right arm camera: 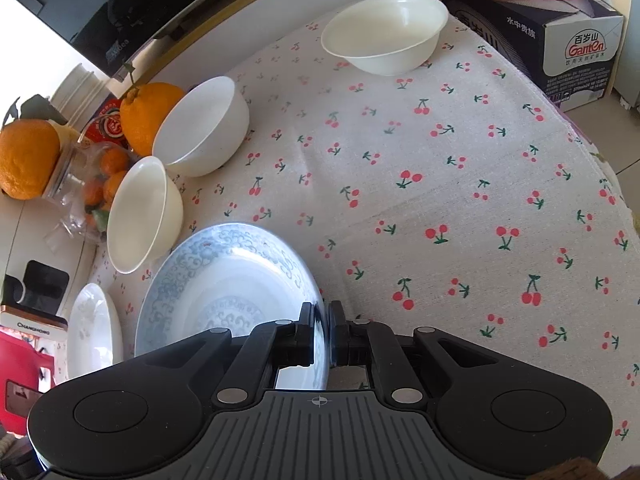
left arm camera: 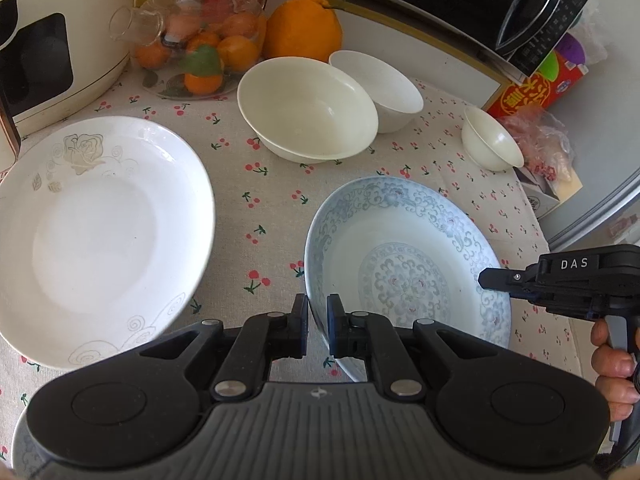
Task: Organize plates and bowls
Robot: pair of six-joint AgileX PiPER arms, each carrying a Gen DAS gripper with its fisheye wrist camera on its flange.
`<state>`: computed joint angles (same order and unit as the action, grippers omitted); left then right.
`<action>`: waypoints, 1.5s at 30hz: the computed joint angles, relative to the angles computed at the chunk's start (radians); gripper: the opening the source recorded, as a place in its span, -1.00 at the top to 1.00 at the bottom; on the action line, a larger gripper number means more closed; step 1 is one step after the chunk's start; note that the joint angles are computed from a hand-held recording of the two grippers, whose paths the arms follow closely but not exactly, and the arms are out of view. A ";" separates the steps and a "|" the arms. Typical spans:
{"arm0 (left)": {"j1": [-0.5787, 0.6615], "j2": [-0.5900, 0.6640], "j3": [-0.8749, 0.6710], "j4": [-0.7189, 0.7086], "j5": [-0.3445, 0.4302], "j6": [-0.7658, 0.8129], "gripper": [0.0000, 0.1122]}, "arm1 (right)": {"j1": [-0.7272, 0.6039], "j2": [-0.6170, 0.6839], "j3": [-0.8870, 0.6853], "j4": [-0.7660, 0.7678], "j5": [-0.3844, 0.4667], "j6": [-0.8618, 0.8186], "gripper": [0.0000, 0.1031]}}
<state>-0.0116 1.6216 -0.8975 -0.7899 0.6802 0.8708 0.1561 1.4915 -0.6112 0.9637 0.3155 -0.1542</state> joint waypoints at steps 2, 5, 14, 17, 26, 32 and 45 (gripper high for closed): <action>-0.001 -0.004 0.003 -0.004 0.011 0.012 0.85 | -0.021 -0.011 0.009 0.019 0.009 -0.028 0.84; -0.002 -0.008 0.007 -0.008 0.018 0.028 0.85 | -0.041 -0.014 0.013 0.035 0.015 -0.052 0.83; -0.006 0.000 0.003 -0.014 0.018 0.030 0.86 | -0.031 0.008 -0.003 -0.035 0.012 0.013 0.81; -0.003 0.000 0.004 -0.016 0.022 0.029 0.86 | -0.027 0.008 -0.007 -0.064 0.015 0.037 0.81; 0.013 0.004 -0.018 -0.022 0.073 0.039 0.68 | -0.035 0.012 -0.015 -0.071 0.033 0.052 0.76; 0.028 -0.026 -0.025 -0.014 0.078 0.064 0.11 | -0.026 -0.009 -0.025 -0.112 0.044 0.080 0.34; 0.125 -0.114 -0.003 -0.021 0.091 0.205 -0.74 | 0.097 -0.163 -0.001 -0.298 -0.022 0.274 -0.69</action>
